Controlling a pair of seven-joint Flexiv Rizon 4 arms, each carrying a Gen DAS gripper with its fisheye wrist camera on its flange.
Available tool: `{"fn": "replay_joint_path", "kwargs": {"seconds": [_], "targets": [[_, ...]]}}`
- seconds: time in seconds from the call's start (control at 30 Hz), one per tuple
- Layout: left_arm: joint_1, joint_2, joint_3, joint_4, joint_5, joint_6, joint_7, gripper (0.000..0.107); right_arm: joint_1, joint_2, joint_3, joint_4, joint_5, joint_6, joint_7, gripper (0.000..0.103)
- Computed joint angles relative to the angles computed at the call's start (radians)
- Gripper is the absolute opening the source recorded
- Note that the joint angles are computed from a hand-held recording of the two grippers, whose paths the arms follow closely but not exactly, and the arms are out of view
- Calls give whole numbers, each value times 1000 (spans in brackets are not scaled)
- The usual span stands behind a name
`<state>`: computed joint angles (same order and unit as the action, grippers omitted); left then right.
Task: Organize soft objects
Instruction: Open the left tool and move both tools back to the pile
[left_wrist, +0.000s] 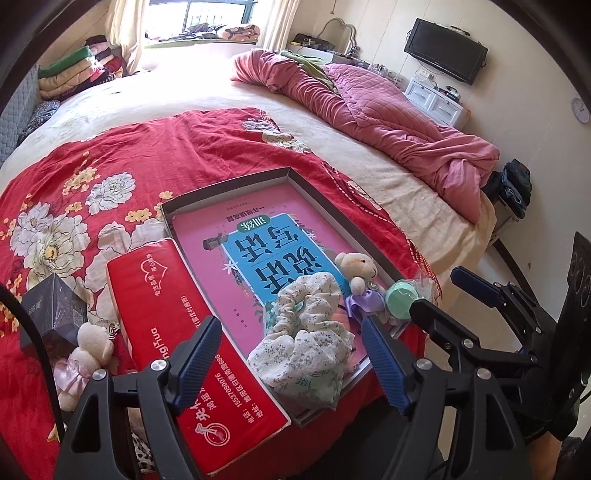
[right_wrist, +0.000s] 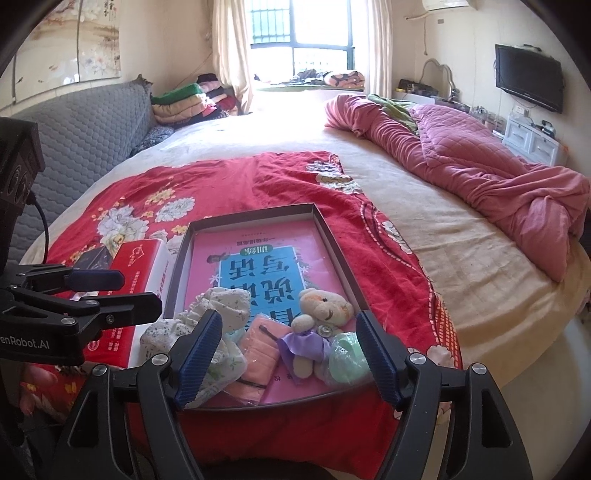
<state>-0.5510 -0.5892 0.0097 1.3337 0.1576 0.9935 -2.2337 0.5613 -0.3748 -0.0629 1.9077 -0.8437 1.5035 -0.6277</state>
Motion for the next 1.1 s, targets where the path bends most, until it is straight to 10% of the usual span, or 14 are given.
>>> {"fn": "replay_joint_path", "kwargs": {"seconds": [1.1], "targets": [[8, 136, 4, 150, 98, 0, -105, 79, 13, 30, -48, 3, -248, 79, 289, 79]]}}
